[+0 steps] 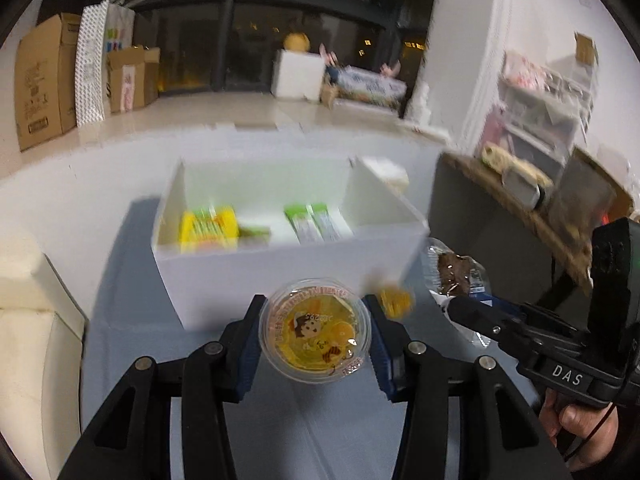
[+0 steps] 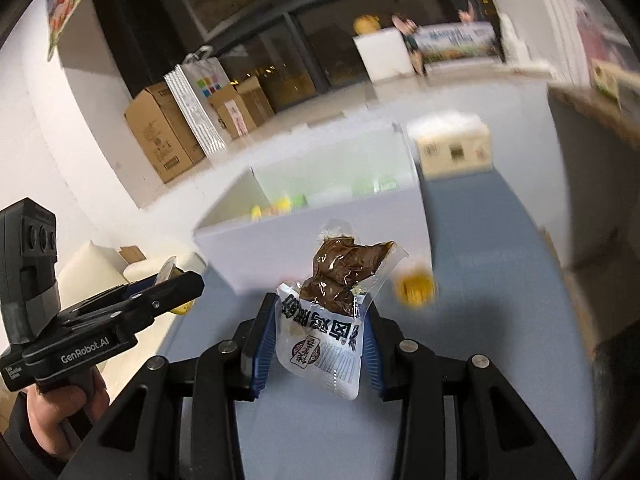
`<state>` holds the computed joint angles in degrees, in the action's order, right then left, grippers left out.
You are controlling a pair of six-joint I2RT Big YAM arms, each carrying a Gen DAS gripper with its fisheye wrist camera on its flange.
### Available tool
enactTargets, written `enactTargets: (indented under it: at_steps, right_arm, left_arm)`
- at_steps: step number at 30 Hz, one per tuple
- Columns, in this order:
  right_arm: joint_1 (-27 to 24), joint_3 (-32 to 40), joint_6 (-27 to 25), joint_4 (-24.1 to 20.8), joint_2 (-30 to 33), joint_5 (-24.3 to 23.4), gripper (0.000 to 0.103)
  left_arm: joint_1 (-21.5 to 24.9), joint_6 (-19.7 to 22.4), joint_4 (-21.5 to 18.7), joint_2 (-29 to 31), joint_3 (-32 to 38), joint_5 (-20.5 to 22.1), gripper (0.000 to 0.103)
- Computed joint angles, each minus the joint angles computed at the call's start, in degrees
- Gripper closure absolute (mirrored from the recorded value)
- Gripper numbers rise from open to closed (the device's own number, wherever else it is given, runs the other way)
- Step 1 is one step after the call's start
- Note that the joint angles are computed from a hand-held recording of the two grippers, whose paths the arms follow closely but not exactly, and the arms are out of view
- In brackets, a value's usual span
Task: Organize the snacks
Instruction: 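Carry the jerky packet and orange jelly cup over the white box and open both tools, then grasp the yellow jelly cup with the right tool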
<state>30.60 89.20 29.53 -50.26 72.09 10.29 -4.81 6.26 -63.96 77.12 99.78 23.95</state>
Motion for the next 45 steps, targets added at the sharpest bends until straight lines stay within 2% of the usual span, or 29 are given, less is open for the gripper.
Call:
enactTargets:
  at_steps: [3, 6, 10, 11, 12, 13, 14, 15, 19, 24, 28, 30, 33, 36, 40, 42, 43, 45]
  right_arm:
    - [-1.76, 9.23, -2.59, -2.98, 5.68, -1.2, 0.061]
    - [-3.58, 19.09, -5.68, -7.54, 12.44, -0.44, 0.061]
    - [-6.48, 28.96, -6.57, -12.55, 20.61, -5.22, 0.061]
    - [-6.88, 30.53, -6.94, -13.75, 21.93, -5.85, 0.057]
    - [-7.25, 31.95, -7.1, -14.6, 23.23, -5.91, 0.045]
    - [-7.46, 32.88, -6.85, -15.22, 24.16, -4.77, 0.036]
    - [-7.79, 33.07, -6.59, -15.44, 24.5, -4.96, 0.018]
    - [-8.09, 33.06, -6.39, -15.49, 24.56, -5.67, 0.01]
    - [-8.37, 31.45, -6.74, -15.8, 23.49, -6.82, 0.0]
    - [-7.73, 28.91, -8.39, -14.64, 20.92, -6.2, 0.0]
    - [-7.21, 28.12, -7.7, -15.05, 18.95, -5.97, 0.0]
    - [-6.83, 25.88, -7.22, -13.82, 16.42, -6.73, 0.0]
    - [-5.59, 20.56, -6.71, -11.69, 11.62, -5.44, 0.0]
    - [-3.76, 15.13, -4.75, -11.8, 7.57, -2.37, 0.0]
    - [-1.46, 5.26, -0.31, -9.13, 1.77, 0.91, 0.0]
    - [-0.81, 0.83, 2.18, -8.2, -0.25, 1.11, 0.0]
    - [-0.59, -0.87, 2.76, -8.25, -0.7, 1.46, 0.0]
    - [-0.81, -2.45, 3.47, -8.52, -0.66, 1.75, 0.0]
  left_arm:
    - [0.42, -2.14, 0.28, 5.02, 7.16, -0.4, 0.051]
    - [0.0, -2.39, -1.5, 11.23, 15.1, -2.91, 0.051]
    - [-0.65, -2.55, -5.2, 19.36, 24.41, -6.21, 0.049]
    - [-1.0, -2.66, -5.39, 20.2, 25.03, -7.62, 0.046]
    - [-1.2, -2.73, -5.85, 21.3, 26.2, -8.91, 0.027]
    - [-1.31, -2.67, -7.13, 22.69, 27.9, -9.93, 0.001]
    - [-1.18, -2.54, -7.86, 23.47, 28.71, -9.74, 0.0]
    - [-1.08, -2.43, -7.82, 23.51, 28.52, -9.96, 0.0]
    - [-0.51, -2.14, -7.1, 22.07, 26.02, -10.58, 0.0]
    - [-0.33, -1.1, -6.11, 19.26, 22.64, -11.16, 0.0]
    - [0.09, 0.28, -7.98, 16.83, 21.49, -9.95, 0.0]
    - [0.77, 0.76, -7.42, 13.65, 18.35, -8.86, 0.0]
    - [1.94, 1.24, -4.8, 7.39, 10.98, -7.76, 0.0]
    - [2.93, 2.16, -2.49, 1.53, 3.04, -5.2, 0.0]
    - [3.26, 2.69, 2.37, -6.02, -8.73, -4.12, 0.0]
    - [3.0, 2.61, 3.26, -7.56, -11.89, -4.75, 0.0]
    - [2.62, 2.18, 2.93, -7.64, -12.57, -6.43, 0.0]
    - [2.69, 1.88, 1.8, -7.11, -12.29, -6.1, 0.0]
